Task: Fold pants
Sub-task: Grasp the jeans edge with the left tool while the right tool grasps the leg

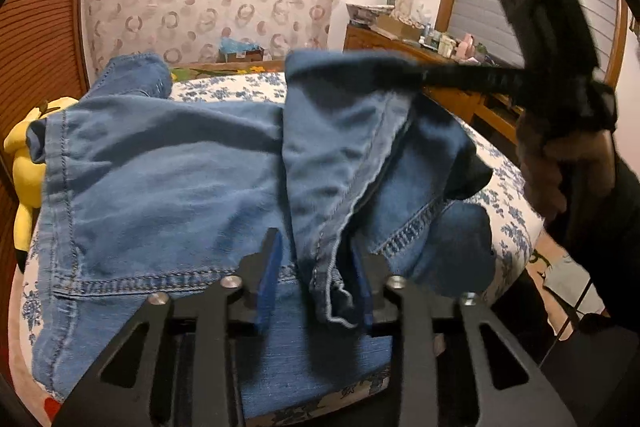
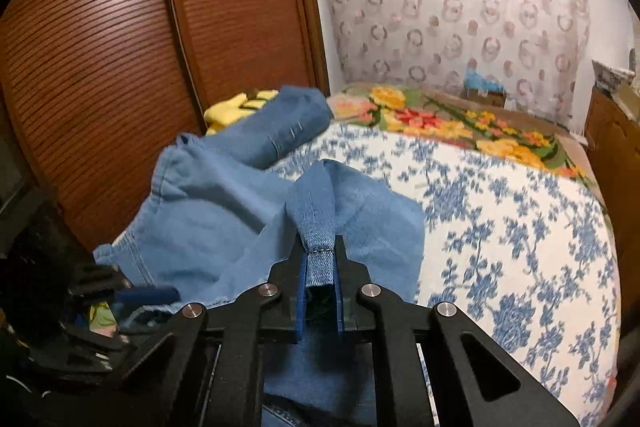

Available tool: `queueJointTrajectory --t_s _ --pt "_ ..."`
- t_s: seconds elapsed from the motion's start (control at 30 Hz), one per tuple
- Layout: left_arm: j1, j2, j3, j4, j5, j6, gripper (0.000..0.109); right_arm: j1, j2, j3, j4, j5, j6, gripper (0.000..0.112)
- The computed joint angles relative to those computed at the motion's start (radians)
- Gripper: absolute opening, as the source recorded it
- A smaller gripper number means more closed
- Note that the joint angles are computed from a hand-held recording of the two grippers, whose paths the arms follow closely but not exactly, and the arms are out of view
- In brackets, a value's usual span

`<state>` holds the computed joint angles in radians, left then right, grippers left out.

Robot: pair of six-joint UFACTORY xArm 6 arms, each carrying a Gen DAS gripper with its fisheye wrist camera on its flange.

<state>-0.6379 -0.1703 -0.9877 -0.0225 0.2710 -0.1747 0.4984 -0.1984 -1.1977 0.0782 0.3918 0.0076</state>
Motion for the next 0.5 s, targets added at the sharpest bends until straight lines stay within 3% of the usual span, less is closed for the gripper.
queueJointTrajectory --t_s 0.1,0.3,0.4,0.5 --pt "-0.002 -0.010 0.011 -0.013 -0.015 0.008 0.011 0.004 -0.009 -0.001 -0.030 -0.003 0.021 0.010" --pt "-0.003 -0.039 0.011 0.013 -0.035 -0.003 0.009 -0.003 0.014 -0.036 -0.103 0.074 0.060 0.010" --pt "-0.004 -0.048 0.006 0.019 -0.037 -0.005 0.009 -0.007 0.014 -0.031 -0.057 0.088 0.032 0.010" --pt "-0.005 -0.054 0.005 0.020 -0.035 -0.003 0.009 -0.006 0.010 -0.029 -0.092 0.097 0.066 0.021"
